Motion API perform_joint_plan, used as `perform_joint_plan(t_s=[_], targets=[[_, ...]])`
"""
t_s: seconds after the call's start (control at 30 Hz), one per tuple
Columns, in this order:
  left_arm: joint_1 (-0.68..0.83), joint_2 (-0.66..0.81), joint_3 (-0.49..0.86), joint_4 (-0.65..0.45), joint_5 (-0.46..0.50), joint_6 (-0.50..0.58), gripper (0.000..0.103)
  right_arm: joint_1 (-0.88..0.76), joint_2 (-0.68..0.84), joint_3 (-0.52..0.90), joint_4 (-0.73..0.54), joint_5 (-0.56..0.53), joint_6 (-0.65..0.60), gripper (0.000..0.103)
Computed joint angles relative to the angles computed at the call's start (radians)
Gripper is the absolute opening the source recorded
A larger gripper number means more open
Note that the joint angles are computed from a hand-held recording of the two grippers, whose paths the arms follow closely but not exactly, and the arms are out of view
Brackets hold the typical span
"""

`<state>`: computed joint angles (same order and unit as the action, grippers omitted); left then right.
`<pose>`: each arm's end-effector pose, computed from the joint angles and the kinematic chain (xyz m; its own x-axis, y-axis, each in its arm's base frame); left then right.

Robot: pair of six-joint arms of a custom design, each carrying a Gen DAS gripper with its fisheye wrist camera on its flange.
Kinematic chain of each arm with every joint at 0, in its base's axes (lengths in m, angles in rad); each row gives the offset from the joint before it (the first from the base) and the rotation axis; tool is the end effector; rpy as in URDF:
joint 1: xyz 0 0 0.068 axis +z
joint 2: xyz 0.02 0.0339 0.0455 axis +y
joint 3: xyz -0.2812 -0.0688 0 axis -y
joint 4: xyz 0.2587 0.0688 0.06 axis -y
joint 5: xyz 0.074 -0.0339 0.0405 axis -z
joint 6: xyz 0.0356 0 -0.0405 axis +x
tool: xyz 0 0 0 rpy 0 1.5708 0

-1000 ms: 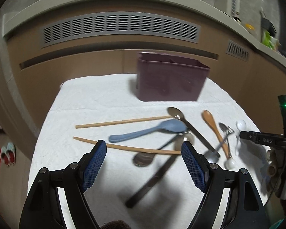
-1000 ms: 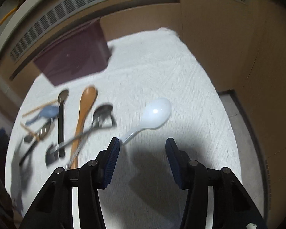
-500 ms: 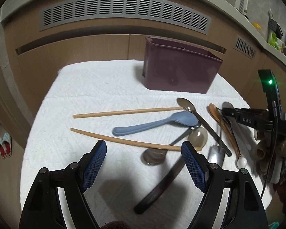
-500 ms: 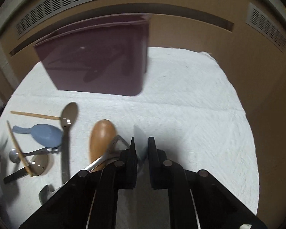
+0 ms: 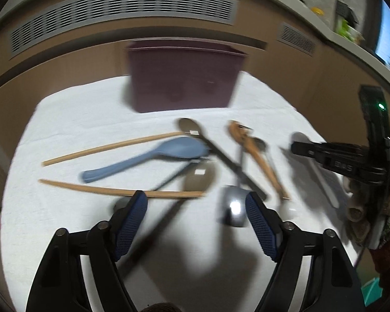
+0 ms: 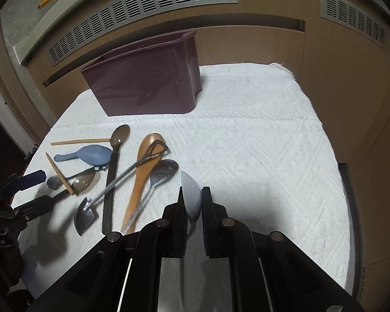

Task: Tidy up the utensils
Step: 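Grasp the white ball-handled spoon with the left tool while the right tool holds the white spoon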

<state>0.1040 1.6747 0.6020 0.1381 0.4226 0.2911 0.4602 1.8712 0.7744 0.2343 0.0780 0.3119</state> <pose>0.2887 0.0155 0.1089 -0.7240 0.1876 -0.6638 0.3711 0.9171 -0.1455 0.3112 0.1511 0.0962 -0.7696 -0.0400 -0.6373 -0.1694 0.9751 0.1433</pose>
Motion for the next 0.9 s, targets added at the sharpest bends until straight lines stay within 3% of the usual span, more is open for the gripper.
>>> perform_joint_plan(t_s=[0.1, 0.33, 0.5, 0.57, 0.73, 0.9], targets=[[-0.079, -0.023, -0.027, 0.0, -0.034, -0.032, 0.062, -0.026, -0.023, -0.035, 0.023, -0.024, 0.005, 0.009], [-0.291, -0.045, -0.087, 0.041, -0.127, -0.124, 0.061, -0.051, -0.106, -0.113, 0.078, -0.048, 0.013, 0.01], [-0.351, 0.008, -0.052, 0.046, -0.194, -0.165, 0.031, -0.041, -0.152, -0.176, 0.122, -0.047, 0.036, 0.01], [-0.342, 0.014, -0.043, 0.042, -0.178, -0.169, 0.023, -0.035, -0.155, -0.186, 0.129, -0.043, 0.045, 0.01], [-0.241, -0.134, -0.094, 0.069, -0.133, -0.128, 0.022, -0.015, -0.171, -0.19, 0.122, -0.042, 0.05, 0.01], [-0.063, -0.269, -0.067, -0.017, -0.043, -0.089, 0.022, 0.012, -0.206, -0.181, 0.118, -0.048, 0.044, 0.01]])
